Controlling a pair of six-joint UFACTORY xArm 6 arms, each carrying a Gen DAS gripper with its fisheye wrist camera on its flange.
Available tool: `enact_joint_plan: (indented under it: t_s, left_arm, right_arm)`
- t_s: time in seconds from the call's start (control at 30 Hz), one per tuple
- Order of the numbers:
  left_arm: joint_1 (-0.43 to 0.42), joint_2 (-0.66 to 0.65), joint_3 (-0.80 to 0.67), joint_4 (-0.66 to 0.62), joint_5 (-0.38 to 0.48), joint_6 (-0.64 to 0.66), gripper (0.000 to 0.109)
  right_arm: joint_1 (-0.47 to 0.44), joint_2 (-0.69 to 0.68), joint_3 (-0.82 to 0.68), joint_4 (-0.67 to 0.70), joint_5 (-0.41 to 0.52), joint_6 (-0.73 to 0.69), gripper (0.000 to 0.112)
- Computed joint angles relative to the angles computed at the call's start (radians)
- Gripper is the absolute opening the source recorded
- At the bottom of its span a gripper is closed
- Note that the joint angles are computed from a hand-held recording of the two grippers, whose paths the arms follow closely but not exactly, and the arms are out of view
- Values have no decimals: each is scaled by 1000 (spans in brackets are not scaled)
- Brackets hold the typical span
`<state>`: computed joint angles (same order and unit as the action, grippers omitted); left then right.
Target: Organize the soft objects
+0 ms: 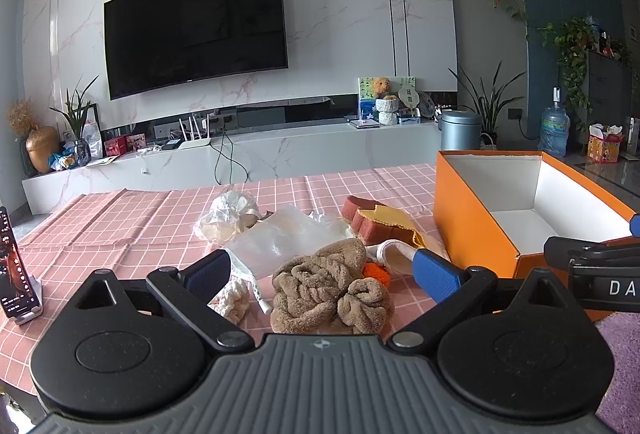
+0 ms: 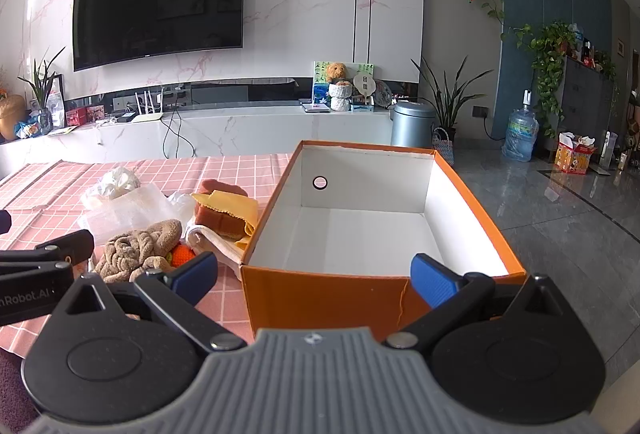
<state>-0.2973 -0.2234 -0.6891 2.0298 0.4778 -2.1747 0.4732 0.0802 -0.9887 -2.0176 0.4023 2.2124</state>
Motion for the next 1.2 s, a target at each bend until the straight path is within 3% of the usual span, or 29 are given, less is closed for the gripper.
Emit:
enact_joint_plan:
  t_s: [0.33, 0.63, 0.77, 0.9, 1.1, 1.2]
  left_arm:
    - [0, -1, 0, 0, -2, 5, 103]
    - [24, -12, -2, 101, -51, -82, 103]
    - [30, -15, -4, 119, -59, -91, 103]
    - [59, -15, -15, 208, -106, -204, 103]
    - [101, -3, -36, 247, -169, -280, 103]
    - [132, 9, -51, 244, -212, -281, 103]
  right_arm:
    - [-1, 0, -1, 0, -3, 1, 101]
    - [-6, -7, 0, -92, -32, 92, 101]
    - [-2, -2, -12, -161, -36, 138, 101]
    - [5, 5, -25, -199, -34, 141, 100]
    - [0, 44, -91, -302, -93, 172, 100]
    - [2, 75, -145, -411, -140, 264, 100]
